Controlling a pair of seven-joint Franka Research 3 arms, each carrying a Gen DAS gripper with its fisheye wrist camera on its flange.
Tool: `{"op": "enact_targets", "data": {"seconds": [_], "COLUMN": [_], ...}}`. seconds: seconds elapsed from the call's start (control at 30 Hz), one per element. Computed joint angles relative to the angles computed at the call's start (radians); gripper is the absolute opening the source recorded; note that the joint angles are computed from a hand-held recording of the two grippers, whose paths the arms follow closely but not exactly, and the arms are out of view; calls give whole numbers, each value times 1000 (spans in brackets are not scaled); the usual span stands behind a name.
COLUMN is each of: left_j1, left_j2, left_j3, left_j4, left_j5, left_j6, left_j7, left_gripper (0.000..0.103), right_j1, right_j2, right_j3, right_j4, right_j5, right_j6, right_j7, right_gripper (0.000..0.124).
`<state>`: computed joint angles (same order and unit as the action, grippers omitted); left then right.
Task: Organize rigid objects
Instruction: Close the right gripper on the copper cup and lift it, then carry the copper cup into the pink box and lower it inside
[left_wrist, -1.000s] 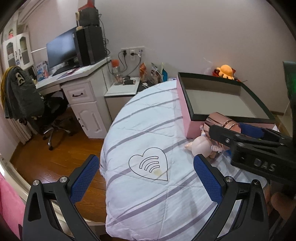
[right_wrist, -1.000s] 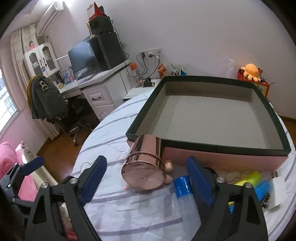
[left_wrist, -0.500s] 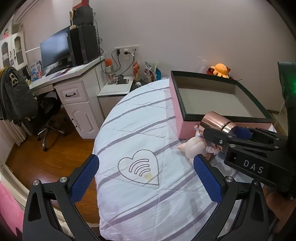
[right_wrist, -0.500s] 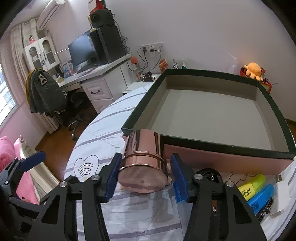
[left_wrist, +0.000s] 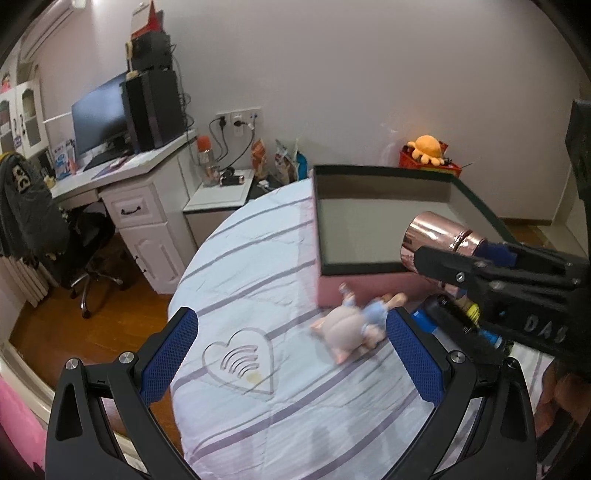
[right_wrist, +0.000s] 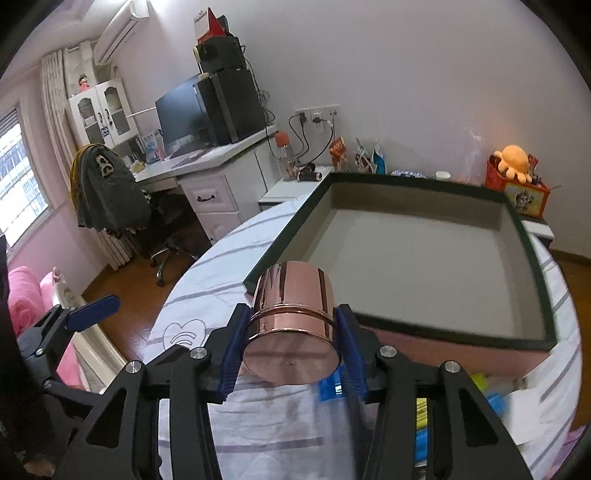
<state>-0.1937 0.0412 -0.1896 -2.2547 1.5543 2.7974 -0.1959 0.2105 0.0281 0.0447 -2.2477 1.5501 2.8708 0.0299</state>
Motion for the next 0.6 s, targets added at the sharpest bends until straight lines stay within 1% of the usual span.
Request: {"op": "enact_targets", "data": {"seconds": [0.1, 0.2, 0.27, 0.43, 0.47, 0.6], "left_j1": [-7, -21, -29, -45, -49, -55], "left_j2": [25, 64, 96, 148, 156, 178], "left_j3": [-3, -4, 1, 22, 27, 49], "left_j4": [43, 100, 140, 197, 204, 217], "left_j5": [3, 12, -4, -68, -83, -133], "left_j6": [12, 14, 23, 19, 10, -11], "left_j7": [7, 20, 48, 99, 111, 144], "left_gripper": [103, 103, 103, 103, 103, 103], "right_j1": [-20, -32, -42, -68, -71, -93], "right_j2": [-16, -16, -7, 69, 97, 172], "right_j3": [-18, -26, -32, -33, -31, -6], "right_j4": [4, 23, 39, 117, 141, 211], "right_j5": [-59, -105, -152, -335, -391, -475], "right_j6": [-40, -22, -28, -41, -51, -84], "right_j7": [33, 51, 80, 228, 281, 371], "right_gripper": [49, 49, 49, 49, 49, 49]}}
